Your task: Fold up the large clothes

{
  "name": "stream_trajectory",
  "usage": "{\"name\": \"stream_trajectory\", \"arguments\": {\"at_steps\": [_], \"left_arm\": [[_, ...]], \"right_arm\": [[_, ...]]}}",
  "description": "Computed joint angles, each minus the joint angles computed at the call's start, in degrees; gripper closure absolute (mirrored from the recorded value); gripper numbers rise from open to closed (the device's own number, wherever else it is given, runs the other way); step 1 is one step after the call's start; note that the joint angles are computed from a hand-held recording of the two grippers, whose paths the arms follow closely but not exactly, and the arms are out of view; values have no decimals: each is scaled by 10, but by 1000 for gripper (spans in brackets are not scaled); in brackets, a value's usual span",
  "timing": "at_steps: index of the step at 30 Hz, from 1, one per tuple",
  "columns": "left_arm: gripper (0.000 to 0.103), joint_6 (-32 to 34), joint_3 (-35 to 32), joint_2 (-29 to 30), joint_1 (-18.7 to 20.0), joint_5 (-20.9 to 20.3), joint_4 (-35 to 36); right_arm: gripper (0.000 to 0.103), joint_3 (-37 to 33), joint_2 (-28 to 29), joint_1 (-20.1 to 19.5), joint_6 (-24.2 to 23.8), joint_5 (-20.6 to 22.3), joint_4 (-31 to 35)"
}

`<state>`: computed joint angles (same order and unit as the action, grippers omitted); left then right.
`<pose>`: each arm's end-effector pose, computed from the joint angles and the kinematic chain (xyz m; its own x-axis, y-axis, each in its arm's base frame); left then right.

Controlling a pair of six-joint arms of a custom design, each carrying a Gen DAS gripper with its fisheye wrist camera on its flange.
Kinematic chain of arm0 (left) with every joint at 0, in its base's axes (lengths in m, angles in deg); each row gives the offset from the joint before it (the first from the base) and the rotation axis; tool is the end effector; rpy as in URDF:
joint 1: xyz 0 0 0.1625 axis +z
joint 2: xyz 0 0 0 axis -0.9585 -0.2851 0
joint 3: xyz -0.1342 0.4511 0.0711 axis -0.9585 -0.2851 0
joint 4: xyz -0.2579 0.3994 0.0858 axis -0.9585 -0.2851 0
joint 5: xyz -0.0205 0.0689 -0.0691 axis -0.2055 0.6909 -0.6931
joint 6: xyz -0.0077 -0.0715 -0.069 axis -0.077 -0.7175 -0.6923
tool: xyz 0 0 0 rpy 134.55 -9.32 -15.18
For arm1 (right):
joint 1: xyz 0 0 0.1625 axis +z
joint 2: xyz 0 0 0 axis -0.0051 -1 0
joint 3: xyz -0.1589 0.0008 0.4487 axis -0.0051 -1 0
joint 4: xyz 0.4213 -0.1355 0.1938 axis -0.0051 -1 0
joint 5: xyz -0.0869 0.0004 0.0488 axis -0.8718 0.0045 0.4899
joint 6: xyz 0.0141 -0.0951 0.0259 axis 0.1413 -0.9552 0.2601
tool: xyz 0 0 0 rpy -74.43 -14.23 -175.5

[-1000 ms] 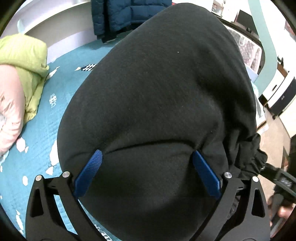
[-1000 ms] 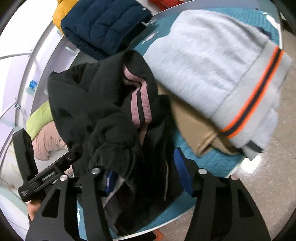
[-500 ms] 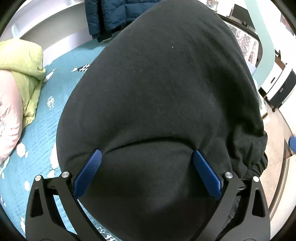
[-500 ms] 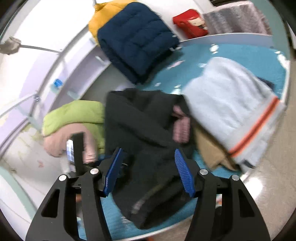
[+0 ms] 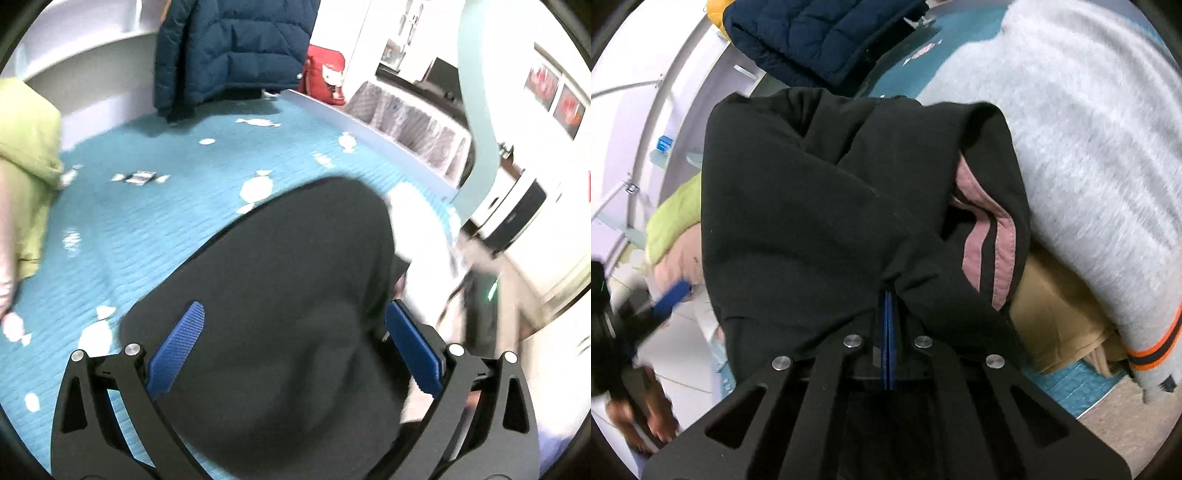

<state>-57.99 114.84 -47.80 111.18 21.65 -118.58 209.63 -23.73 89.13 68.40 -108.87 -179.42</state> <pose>-0.3790 -0.5393 0.1075 -0.8586 0.2102 -0.4676 0.4214 0.8088 -0.4102 0.1207 -0.4978 0.3480 -0.9959 -0.0637 0.0638 -0.0834 0.9196 -0.3839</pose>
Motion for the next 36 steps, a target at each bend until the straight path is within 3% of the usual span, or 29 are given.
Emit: {"name": "stream_trajectory", "arguments": {"at_steps": [4,8,12,15,17,18,19,21,23,24,27,28,32,36], "left_arm": [[5,-39,-96,56,49,-7,154],[5,-75,-146,90,94,-43,201],[5,-81,-154,109,101,-26,215],[5,-75,-137,99,96,-14,191],[5,-66,-120,86,92,-21,166],[5,-62,-115,82,91,-23,158],[5,-54,-106,76,88,-20,147],[5,-38,-96,71,80,-11,133],[5,-19,-81,66,70,4,111],[5,-16,-75,63,66,8,99],[5,-3,-48,48,53,18,53],[5,1,-39,41,48,20,40],[5,-11,9,-5,34,8,-3],[5,-94,87,-85,19,38,-10]], "right_arm": [[103,6,7,13,-24,-27,-22],[103,18,17,-8,-37,-28,-42],[103,25,35,-10,-39,-44,-72],[103,19,19,0,-33,-39,-51],[90,25,-16,8,-21,-31,-19],[75,30,-32,7,-17,-25,-14],[49,43,-60,6,-14,-7,-12],[19,68,-104,23,-4,-33,-32],[14,90,-124,49,25,-115,-67],[14,94,-127,49,33,-123,-66],[13,89,-117,-4,97,-64,2],[11,91,-108,-32,108,-25,11],[8,93,-87,-98,89,63,25],[8,91,-73,-165,85,166,85]]}}
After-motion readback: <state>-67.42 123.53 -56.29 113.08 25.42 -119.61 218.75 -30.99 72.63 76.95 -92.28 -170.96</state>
